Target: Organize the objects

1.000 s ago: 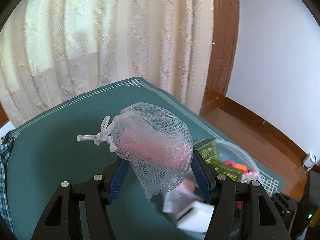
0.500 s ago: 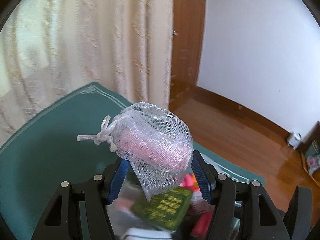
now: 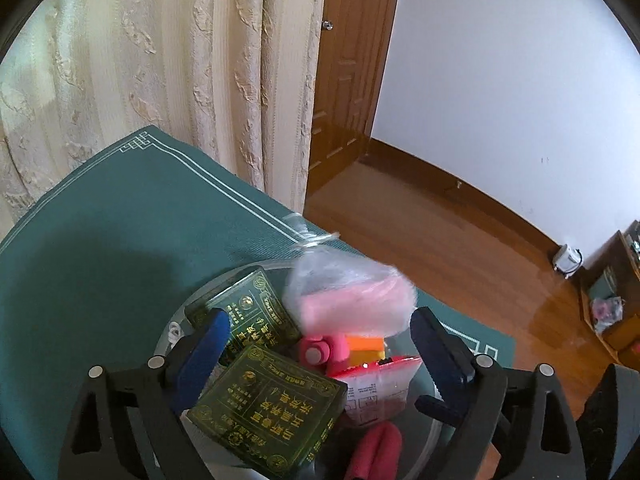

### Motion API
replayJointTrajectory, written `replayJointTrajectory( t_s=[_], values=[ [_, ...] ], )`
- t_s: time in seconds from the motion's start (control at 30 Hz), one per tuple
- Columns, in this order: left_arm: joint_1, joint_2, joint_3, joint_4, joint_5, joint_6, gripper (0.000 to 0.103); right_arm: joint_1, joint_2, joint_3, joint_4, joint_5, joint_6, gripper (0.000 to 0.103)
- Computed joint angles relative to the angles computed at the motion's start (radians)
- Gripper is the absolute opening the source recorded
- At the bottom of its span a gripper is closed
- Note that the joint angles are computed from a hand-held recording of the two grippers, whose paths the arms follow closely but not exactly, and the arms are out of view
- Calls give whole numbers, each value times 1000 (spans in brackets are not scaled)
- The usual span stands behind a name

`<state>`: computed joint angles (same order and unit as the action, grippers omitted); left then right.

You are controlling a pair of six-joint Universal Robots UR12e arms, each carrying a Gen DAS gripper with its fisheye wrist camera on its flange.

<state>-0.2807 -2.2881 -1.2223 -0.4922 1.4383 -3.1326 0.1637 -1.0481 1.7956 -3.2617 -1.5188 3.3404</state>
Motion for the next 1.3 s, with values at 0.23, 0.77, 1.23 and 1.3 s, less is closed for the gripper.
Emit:
replayJointTrajectory(
  t_s=[0.23,0.77,1.23,1.3],
  values=[
    [-1,10,-21,19,18,-10,94,-1,-2,3,-6,2,1,68],
    [11,117,-199,238,216,-92,103,3,-18,18,-46,-23,37,73],
    [-4,163,-319,258,368,-114,103,19,-58,39,69,-134,73,97],
    [-4,167,-331,256,362,-120,103,29,-61,38,77,-154,60,103]
  ],
)
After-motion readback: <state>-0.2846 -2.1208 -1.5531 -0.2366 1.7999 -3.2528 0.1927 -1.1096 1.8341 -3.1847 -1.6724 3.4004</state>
